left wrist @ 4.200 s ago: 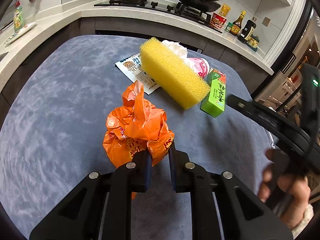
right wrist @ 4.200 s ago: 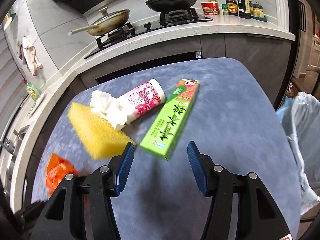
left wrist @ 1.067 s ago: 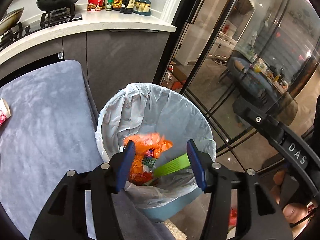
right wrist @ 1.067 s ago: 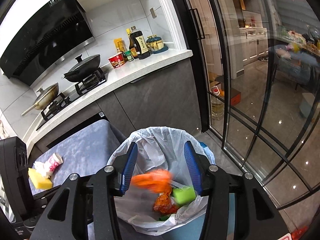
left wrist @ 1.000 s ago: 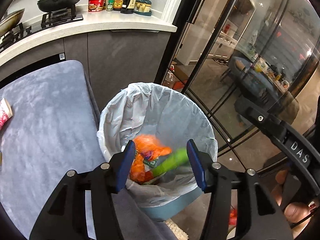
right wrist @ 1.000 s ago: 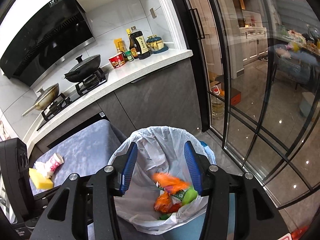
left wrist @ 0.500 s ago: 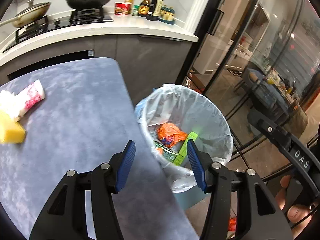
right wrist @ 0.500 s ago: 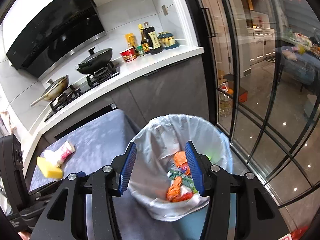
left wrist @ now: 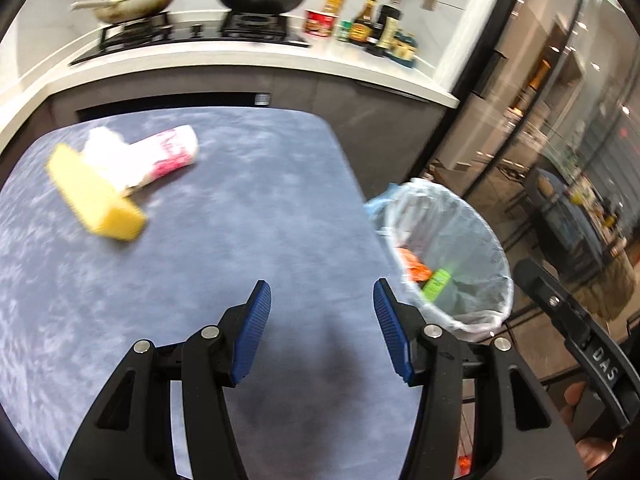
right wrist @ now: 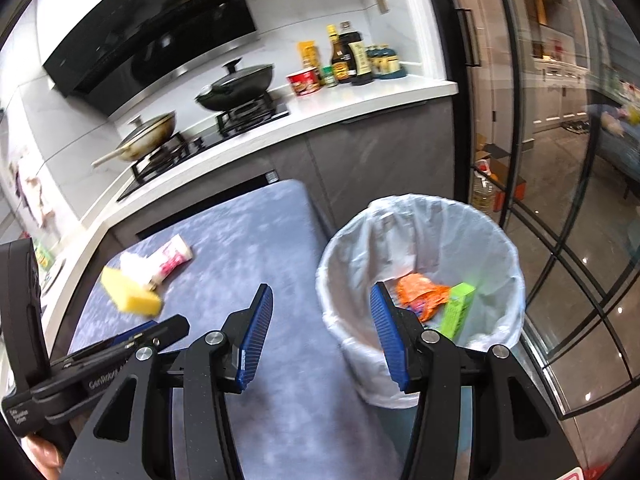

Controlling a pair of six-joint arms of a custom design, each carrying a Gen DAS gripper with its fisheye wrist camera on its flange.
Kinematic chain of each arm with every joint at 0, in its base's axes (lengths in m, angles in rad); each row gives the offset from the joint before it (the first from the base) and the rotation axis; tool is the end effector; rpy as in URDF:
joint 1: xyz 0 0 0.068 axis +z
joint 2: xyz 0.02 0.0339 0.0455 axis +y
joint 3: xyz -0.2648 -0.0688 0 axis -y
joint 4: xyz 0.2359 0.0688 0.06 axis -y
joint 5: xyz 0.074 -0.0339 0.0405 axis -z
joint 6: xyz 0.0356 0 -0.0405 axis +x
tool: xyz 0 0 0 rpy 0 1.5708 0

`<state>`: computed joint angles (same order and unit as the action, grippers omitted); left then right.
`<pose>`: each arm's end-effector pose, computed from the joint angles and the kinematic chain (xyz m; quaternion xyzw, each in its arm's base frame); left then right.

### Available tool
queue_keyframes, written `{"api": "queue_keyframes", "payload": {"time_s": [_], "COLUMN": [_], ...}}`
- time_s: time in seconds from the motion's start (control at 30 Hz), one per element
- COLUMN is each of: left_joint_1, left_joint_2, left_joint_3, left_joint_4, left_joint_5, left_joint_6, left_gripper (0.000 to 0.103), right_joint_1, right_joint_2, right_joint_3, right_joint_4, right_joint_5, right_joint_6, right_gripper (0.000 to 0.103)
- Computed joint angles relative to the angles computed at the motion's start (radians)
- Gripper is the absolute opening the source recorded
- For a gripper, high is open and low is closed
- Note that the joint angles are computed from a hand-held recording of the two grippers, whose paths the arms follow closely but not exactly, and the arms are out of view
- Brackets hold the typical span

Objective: Collect trash
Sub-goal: 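Move the left tool to the table and close on the yellow sponge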

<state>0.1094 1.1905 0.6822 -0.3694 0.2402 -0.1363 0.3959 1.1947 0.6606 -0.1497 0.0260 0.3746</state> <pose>0.2259 0.0163 0.2135 -0.0740 0.9317 -0.1172 0.3357 0.2230 0.0922 0.2221 -0.0040 0.9032 0.1504 0.4020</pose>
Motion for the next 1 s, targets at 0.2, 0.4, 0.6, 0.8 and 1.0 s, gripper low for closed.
{"api": "queue_keyframes", "payload": {"time_s": [0.2,0.4,0.6,0.8,1.0], "left_joint_1": [0.196,0.375,0.438,0.438,0.432], "left_joint_2": [0.016,0.089,0.229,0.371,0.473], "left_joint_3": [-0.004,0.033,0.129,0.224,0.285], "left_joint_4": [-0.012,0.012,0.054,0.085,0.095], "left_joint_5": [0.03,0.054,0.066,0.037,0.012], "left_joint_6": [0.068,0.103,0.083,0.039,0.014], "left_gripper": [0.054,0.065,0.074,0.074,0.071], "right_joint_1": [0.125,0.219,0.264,0.271,0.263], "right_joint_2": [0.067,0.134,0.192,0.229,0.262], "right_joint_3": [0.025,0.053,0.081,0.107,0.123], "right_joint_4": [0.02,0.035,0.045,0.045,0.051], "right_joint_5": [0.046,0.08,0.093,0.098,0.091], "right_joint_6": [0.047,0.085,0.1,0.102,0.098], "right_gripper": [0.05,0.05,0.05,0.05,0.05]}}
